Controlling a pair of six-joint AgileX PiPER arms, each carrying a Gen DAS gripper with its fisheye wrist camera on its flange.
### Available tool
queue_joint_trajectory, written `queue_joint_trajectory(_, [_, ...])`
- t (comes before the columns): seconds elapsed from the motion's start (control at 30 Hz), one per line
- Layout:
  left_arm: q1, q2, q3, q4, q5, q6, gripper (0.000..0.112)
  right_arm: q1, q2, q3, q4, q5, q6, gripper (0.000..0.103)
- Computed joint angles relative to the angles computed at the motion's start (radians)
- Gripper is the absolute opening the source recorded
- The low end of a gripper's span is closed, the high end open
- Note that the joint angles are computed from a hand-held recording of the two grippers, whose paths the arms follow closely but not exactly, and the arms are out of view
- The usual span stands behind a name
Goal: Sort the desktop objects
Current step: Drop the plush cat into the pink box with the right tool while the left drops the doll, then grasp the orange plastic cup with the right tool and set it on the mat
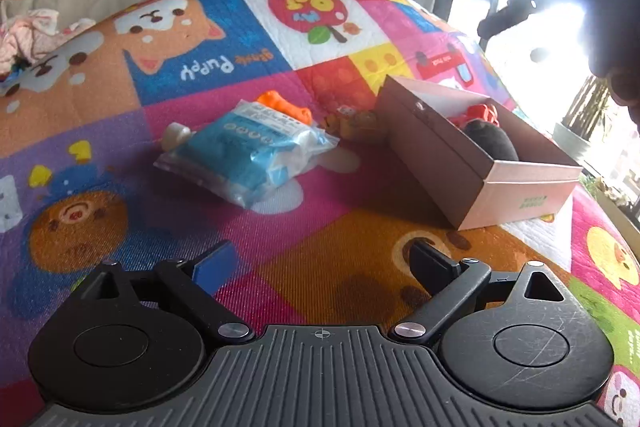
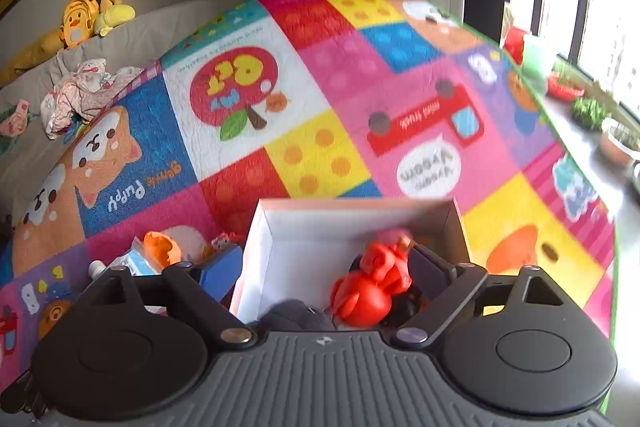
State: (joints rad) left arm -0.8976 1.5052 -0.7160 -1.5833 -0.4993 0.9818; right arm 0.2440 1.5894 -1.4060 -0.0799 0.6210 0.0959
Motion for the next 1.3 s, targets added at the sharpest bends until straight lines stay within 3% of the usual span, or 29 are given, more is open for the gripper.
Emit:
queue_joint_trajectory(0.07, [-0.004,-0.010,0.021,0.064,-0.005,-0.072,0.101,0.084,0.078,-0.095,-0.070,0.022,-0.002,0.095])
queue_joint_trajectory(0.1, [-0.006,-0.013,0.027,0.076,-0.009,-0.087,0.101,0.120,0.130,-0.150,-0.078,0.034,-0.012,0.088])
queue_joint_trajectory(0.2, [-0.015,-0.014,0.035,0.085,-0.025,-0.110,0.101,0.205,0.350,-0.399,-0.061,0.148,-0.062,0.046])
queue_joint_trajectory(0.33, [0.002,-0.008,0.032,0.079,-0.009,-0.124,0.101,0.299,0.594,-0.621,-0.303,0.232,0.084,0.032])
queue_joint_trajectory(0.43, [0.026,-0.006,0.026,0.062,0.021,-0.114,0.101,0.314,0.676,-0.692,-0.351,0.304,0.110,0.031])
queue_joint_trajectory(0.5, [0.032,-0.009,0.031,0.078,0.029,-0.134,0.101,0.302,0.662,-0.666,-0.310,0.305,0.101,0.031])
queue_joint_trajectory(0.57, [0.025,-0.009,0.033,0.083,0.019,-0.138,0.101,0.278,0.630,-0.637,-0.219,0.314,0.077,0.031])
queue_joint_trajectory(0.73, [-0.011,-0.005,0.035,0.095,-0.032,-0.140,0.101,0.208,0.513,-0.536,0.123,0.437,-0.096,0.031])
queue_joint_trajectory(0.8, [-0.016,-0.001,0.032,0.092,-0.032,-0.126,0.101,0.190,0.437,-0.448,0.219,0.398,-0.166,0.033])
queue_joint_trajectory(0.87, [-0.014,-0.001,0.031,0.090,-0.028,-0.122,0.101,0.184,0.370,-0.384,0.270,0.303,-0.185,0.050])
queue_joint_trajectory(0.9, [-0.013,-0.004,0.032,0.089,-0.025,-0.124,0.101,0.184,0.359,-0.375,0.285,0.257,-0.185,0.064])
queue_joint_trajectory(1.03, [-0.004,-0.007,0.036,0.099,-0.017,-0.139,0.101,0.234,0.495,-0.547,0.154,0.182,-0.050,0.070])
queue_joint_trajectory(1.1, [-0.008,-0.007,0.038,0.102,-0.023,-0.143,0.101,0.259,0.587,-0.640,0.057,0.184,0.035,0.080])
queue_joint_trajectory(1.17, [-0.006,-0.011,0.042,0.108,-0.019,-0.153,0.101,0.258,0.679,-0.744,0.078,0.254,0.022,0.079])
queue_joint_trajectory(1.2, [-0.002,-0.012,0.046,0.119,-0.013,-0.164,0.101,0.256,0.699,-0.766,0.096,0.282,0.010,0.072])
queue_joint_trajectory(1.23, [0.000,-0.013,0.048,0.129,-0.011,-0.174,0.101,0.251,0.710,-0.778,0.129,0.315,-0.029,0.050])
queue_joint_trajectory(1.3, [-0.003,-0.015,0.052,0.142,-0.015,-0.189,0.101,0.252,0.675,-0.714,0.143,0.302,-0.079,0.049])
